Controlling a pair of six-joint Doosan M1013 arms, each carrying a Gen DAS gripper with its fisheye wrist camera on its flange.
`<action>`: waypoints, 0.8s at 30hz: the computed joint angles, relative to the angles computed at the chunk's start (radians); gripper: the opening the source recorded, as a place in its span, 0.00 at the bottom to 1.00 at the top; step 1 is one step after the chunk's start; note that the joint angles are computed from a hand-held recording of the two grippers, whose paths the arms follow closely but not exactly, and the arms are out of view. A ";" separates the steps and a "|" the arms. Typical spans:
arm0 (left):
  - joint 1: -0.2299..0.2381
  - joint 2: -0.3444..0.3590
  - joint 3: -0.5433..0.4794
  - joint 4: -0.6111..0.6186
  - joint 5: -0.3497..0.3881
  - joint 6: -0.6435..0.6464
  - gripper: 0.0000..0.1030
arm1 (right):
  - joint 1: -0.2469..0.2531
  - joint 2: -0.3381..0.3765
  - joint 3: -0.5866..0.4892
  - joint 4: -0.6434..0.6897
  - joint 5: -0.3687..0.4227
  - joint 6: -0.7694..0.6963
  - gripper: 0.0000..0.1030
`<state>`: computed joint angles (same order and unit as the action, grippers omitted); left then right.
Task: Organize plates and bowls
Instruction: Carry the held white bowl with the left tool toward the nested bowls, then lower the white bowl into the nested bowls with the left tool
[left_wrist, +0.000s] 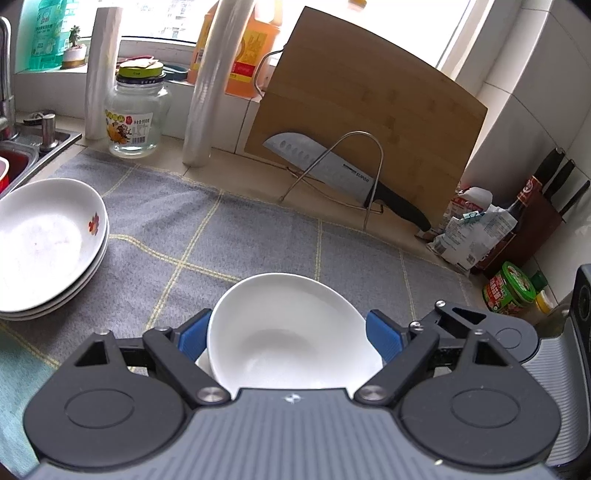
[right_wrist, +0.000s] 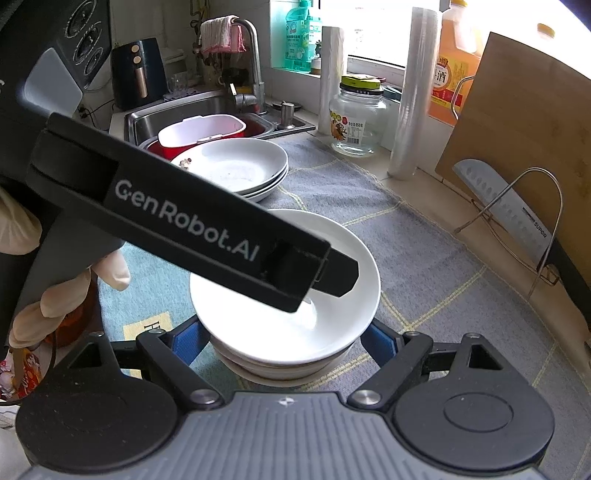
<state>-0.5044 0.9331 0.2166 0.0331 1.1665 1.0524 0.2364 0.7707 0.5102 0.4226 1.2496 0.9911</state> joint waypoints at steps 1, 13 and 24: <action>0.001 -0.004 0.009 -0.002 -0.006 -0.001 0.85 | 0.000 0.000 0.000 0.000 0.000 0.001 0.89; 0.003 -0.061 0.135 0.003 -0.085 -0.028 0.85 | 0.001 0.002 -0.002 0.001 -0.006 0.011 0.92; 0.000 -0.155 0.328 0.073 -0.255 0.002 0.92 | 0.000 -0.029 0.057 0.004 -0.070 -0.007 1.00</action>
<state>-0.5045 0.7780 0.5446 0.1062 0.9117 1.0546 0.2362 0.7413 0.5675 0.4269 1.1799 0.9839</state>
